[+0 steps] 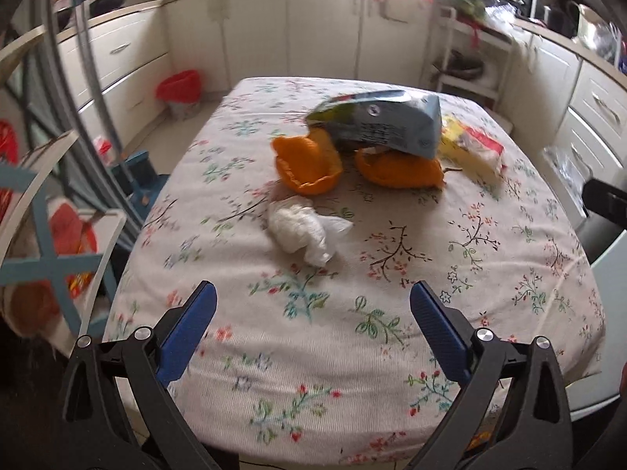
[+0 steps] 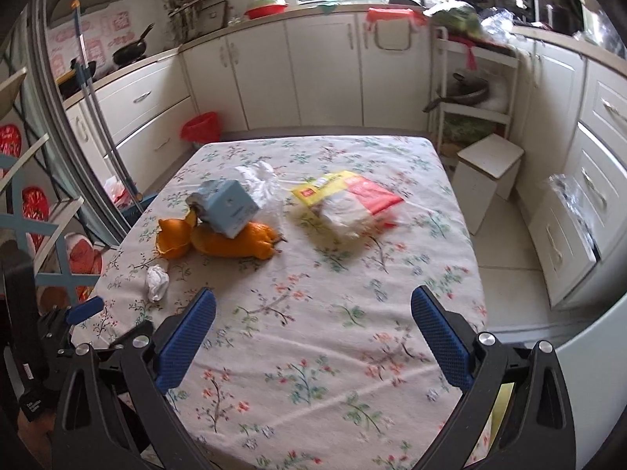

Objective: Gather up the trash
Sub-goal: 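Bring both tools back over the table, then grasp the blue milk carton with the right tool while the left tool hovers over the tissue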

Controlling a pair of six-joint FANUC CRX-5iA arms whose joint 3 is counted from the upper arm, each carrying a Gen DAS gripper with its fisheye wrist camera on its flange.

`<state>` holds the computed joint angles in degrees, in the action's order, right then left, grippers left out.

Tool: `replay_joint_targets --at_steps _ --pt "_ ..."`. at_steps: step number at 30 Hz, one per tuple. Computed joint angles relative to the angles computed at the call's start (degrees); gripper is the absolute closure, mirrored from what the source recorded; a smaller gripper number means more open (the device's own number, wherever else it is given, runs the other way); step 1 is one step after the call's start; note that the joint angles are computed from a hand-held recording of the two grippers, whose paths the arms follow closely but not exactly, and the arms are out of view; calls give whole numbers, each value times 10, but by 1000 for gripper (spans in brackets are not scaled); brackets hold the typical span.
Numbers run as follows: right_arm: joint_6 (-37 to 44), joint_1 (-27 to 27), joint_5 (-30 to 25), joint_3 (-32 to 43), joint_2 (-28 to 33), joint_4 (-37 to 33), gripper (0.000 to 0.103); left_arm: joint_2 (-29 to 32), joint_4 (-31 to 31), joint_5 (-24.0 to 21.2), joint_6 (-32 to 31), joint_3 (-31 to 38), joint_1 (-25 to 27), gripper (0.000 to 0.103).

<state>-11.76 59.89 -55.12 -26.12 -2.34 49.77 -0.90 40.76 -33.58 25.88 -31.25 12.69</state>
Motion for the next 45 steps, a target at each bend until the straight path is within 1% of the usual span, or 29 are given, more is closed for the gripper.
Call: replay_joint_targets --at_steps 3,8,12,14,16,18,19,20,21,23,24,25,26,29,31,33,35,36,39,42,43,45 --pt "23 -7 3 18 20 2 7 23 -4 -14 11 25 -2 8" --pt "52 -23 26 36 42 -4 7 62 -14 -27 42 68 -8 8" --pt "65 -34 34 44 53 -4 7 94 -49 -38 91 111 -14 8" --pt "64 -43 49 42 54 2 7 103 -66 -41 109 125 -16 9" --pt "76 -52 61 49 62 -1 7 112 -78 -46 118 137 -18 13" --pt "94 -57 70 60 72 -4 7 123 -81 -62 117 150 -18 23" --pt "105 -61 77 67 79 -6 7 129 -76 -71 113 155 -17 25" --pt "116 -63 82 73 85 -6 7 132 -78 -77 116 159 -16 31" --pt "128 -66 85 79 92 -4 7 138 -82 -87 120 168 -16 38" --pt "155 -71 82 98 112 11 7 146 -76 -105 112 175 -14 49" --pt "167 -75 84 107 121 19 7 146 -76 -107 109 175 -15 56" --pt "174 -80 88 114 129 25 7 148 -78 -113 107 178 -14 61" --pt "177 -84 92 118 135 27 7 150 -81 -116 108 182 -15 69" --pt "202 -101 112 136 154 8 7 164 -70 -155 110 200 -5 72" --pt "223 -112 130 149 167 -16 7 168 -70 -166 116 207 0 73" --pt "238 -118 146 157 173 -33 13 171 -70 -169 122 213 3 73" --pt "284 -119 145 182 186 -80 49 175 -75 -174 131 220 6 73" --pt "300 -118 141 193 191 -99 50 178 -77 -177 136 224 7 73" --pt "281 -116 159 176 179 -82 51 181 -79 -184 141 227 9 73" --pt "216 -122 195 127 138 -36 51 176 -72 -185 128 221 8 73" --pt "179 -125 205 102 115 -9 51 174 -71 -185 124 218 9 73" --pt "140 -130 214 71 84 17 51 174 -69 -188 120 216 10 73"
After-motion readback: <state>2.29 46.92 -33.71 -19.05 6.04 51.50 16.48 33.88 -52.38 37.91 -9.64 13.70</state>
